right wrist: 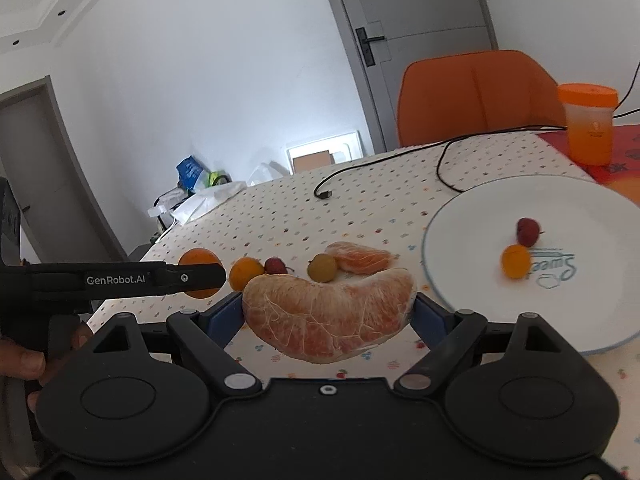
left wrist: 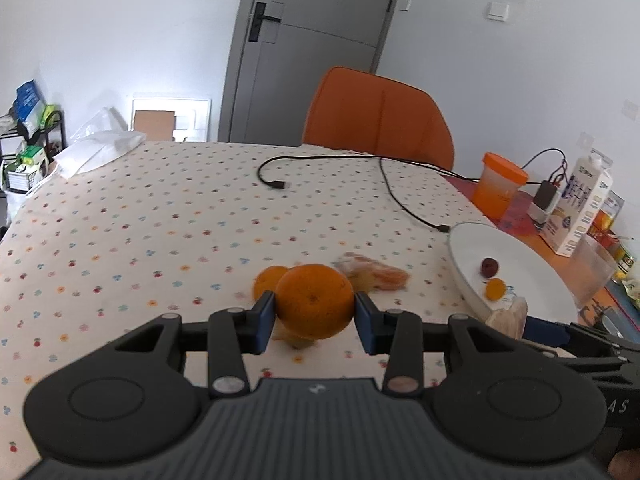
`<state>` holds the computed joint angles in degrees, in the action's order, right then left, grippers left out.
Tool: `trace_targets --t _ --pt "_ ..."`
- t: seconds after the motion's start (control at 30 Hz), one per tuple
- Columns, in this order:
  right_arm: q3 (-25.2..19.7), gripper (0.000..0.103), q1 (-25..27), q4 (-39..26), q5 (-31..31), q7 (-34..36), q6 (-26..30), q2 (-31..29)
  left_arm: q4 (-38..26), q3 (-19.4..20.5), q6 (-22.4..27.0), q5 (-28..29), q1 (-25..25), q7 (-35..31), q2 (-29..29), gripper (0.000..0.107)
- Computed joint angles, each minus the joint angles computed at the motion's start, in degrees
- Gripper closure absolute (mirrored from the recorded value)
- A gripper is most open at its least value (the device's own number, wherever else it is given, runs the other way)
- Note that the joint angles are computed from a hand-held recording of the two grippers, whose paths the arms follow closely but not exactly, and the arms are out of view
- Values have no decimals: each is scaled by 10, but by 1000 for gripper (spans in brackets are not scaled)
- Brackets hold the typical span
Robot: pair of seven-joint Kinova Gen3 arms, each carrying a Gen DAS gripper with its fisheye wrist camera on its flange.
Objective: Organize fruits
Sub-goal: 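Carry the pomelo segment and orange onto the white plate and open both grippers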
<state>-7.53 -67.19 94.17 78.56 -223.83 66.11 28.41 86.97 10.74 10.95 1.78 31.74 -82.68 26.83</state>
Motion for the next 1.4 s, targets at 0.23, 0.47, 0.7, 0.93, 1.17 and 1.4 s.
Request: trace_targets --t 0.23,0.47,0.7,0.93,1.17,1.4 --pt "-8 18 -13 27 3 -26 37 -15 -7 10 2 -3 13 -9 2 67" --pt "-24 18 -18 51 -5 -49 75 -28 -21 18 5 -1 27 -17 10 67" --pt "-42 18 -23 87 -10 -93 112 -45 -50 19 23 -4 50 -22 26 67" --pt "-56 18 -18 109 -29 -116 137 -56 -74 33 33 -1 59 -40 42 67" --pt "-63 18 -10 121 -49 -121 160 -64 -104 54 43 9 56 -68 62 67" --pt "-60 18 3 130 -55 -120 165 -61 -157 42 81 11 77 -86 92 67"
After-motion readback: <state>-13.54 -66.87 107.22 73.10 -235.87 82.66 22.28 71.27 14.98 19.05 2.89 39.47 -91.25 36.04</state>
